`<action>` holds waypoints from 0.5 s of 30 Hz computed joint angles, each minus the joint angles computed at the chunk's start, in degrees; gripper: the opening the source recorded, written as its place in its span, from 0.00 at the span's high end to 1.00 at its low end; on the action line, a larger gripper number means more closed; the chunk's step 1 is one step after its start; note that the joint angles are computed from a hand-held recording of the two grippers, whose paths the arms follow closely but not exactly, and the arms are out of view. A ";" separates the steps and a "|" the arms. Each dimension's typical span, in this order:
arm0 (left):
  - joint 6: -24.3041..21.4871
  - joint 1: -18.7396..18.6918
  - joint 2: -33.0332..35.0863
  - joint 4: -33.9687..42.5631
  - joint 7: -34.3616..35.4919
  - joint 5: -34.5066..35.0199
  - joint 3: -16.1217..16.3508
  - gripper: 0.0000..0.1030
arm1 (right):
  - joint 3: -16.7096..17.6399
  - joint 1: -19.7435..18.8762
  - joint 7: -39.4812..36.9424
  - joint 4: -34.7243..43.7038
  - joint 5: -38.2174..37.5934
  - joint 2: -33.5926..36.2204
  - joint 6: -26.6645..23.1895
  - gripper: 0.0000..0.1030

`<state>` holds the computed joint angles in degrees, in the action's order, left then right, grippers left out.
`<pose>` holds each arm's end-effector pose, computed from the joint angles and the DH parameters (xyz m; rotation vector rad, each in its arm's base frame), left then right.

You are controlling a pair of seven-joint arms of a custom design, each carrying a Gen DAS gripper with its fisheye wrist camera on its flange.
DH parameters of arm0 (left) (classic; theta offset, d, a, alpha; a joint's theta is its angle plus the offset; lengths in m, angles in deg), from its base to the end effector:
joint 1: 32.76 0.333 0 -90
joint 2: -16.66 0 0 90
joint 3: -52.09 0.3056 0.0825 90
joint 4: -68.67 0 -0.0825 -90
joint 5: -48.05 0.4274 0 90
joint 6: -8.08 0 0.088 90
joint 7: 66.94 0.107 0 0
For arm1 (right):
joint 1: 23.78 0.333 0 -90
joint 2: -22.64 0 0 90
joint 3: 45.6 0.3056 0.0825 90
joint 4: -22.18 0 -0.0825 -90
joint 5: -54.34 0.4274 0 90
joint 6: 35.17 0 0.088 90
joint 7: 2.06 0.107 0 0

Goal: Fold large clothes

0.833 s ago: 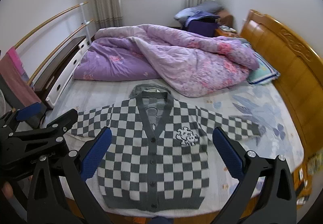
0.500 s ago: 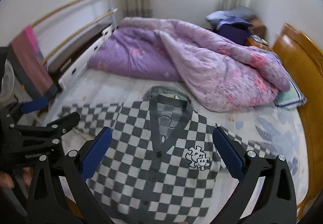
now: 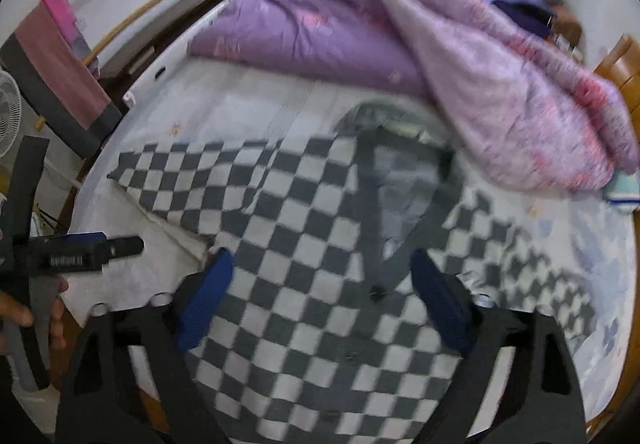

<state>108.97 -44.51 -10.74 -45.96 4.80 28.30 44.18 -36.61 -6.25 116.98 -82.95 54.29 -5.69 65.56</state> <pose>0.4261 -0.1986 0.6630 2.0968 -2.0783 0.4980 0.3937 0.2220 0.7535 -1.9041 1.9958 -0.2747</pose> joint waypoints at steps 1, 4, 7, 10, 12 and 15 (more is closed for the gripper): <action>1.63 0.78 -0.64 -2.21 0.00 -0.76 1.18 0.04 | -0.27 0.47 0.95 -0.78 2.24 1.46 1.13 0.41; 4.12 4.19 -0.94 -5.81 -0.38 0.67 3.56 0.04 | -0.42 1.43 3.36 -2.36 5.89 5.11 4.61 0.75; 7.46 8.03 0.90 -7.86 -0.76 1.12 6.00 0.04 | -0.32 2.36 5.58 -2.70 7.77 9.02 7.66 0.87; 10.95 11.67 4.02 -8.89 -2.43 -0.20 7.94 0.04 | -0.36 3.28 7.43 -1.85 9.09 13.56 9.73 0.88; 13.01 13.91 6.78 -8.61 -4.36 -0.64 8.57 0.05 | -0.47 3.86 8.65 -1.38 9.97 15.70 10.80 0.87; 17.90 16.49 10.26 -8.61 -6.26 -2.42 9.31 0.08 | -0.45 4.78 8.76 -0.86 10.38 17.91 11.94 0.86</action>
<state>126.87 -28.02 -0.48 -54.57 -1.47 25.87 53.48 -37.06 -1.47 125.74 -83.81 64.66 12.22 77.51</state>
